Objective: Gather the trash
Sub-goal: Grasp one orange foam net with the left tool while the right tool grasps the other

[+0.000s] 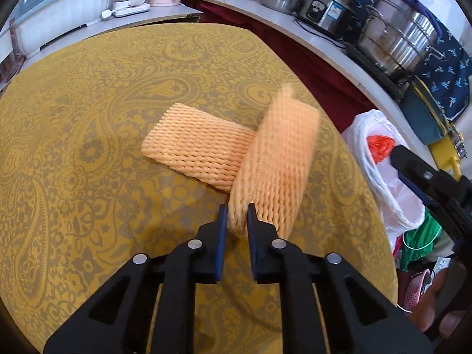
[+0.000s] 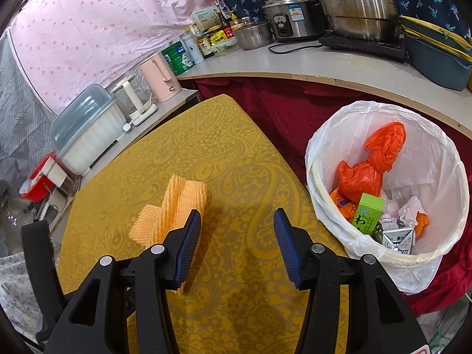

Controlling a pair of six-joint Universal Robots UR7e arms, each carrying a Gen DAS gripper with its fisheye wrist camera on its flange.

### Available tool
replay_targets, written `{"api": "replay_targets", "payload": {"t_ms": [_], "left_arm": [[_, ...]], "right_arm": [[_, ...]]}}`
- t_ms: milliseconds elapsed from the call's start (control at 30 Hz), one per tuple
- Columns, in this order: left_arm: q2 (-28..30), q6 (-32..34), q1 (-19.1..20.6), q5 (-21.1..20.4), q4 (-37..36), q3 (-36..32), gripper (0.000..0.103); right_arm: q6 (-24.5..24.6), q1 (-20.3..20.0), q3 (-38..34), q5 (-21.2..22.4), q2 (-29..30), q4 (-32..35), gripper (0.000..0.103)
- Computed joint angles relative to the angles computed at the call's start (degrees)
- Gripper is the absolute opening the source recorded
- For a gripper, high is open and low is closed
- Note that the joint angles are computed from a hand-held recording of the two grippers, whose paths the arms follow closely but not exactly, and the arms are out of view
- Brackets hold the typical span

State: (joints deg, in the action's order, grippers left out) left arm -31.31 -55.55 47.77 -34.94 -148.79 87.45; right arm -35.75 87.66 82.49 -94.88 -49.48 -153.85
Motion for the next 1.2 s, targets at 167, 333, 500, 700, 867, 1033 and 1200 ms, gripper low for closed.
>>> {"api": "replay_targets", "payload": {"t_ms": [167,333,500,700,867,1033,1200], "left_arm": [[-2.17,0.41,-2.67,3.03,-2.42,3.26,0.011],[-6.09,-2.66,-4.83,7.82,-1.93,7.08,0.011],[-11.00,-13.58,-5.18,12.38,8.87,9.92,0.011],[-16.35,-31.00,-3.54,14.47,26.14,12.07,0.011],[-18.35,-36.87,-1.75,14.04,30.84,13.25,0.011],[-17.81,-36.00,-0.93,13.25,29.41,13.26,0.011],[-16.79,-34.86,-0.94,12.72,28.56,12.33,0.011]], "right_arm": [[-0.71,0.69,1.34,0.33,-0.51,-0.45,0.050],[-1.43,1.60,2.37,0.69,-0.48,-0.62,0.050],[-1.57,2.55,1.57,0.06,1.53,1.11,0.050],[-1.52,3.19,-1.27,-2.37,5.81,2.02,0.053],[-0.74,3.17,-4.49,-5.03,9.43,2.84,0.053],[-1.57,3.20,-4.81,-6.64,10.84,2.48,0.039],[-3.20,3.26,-3.97,-6.15,10.20,2.38,0.010]]}}
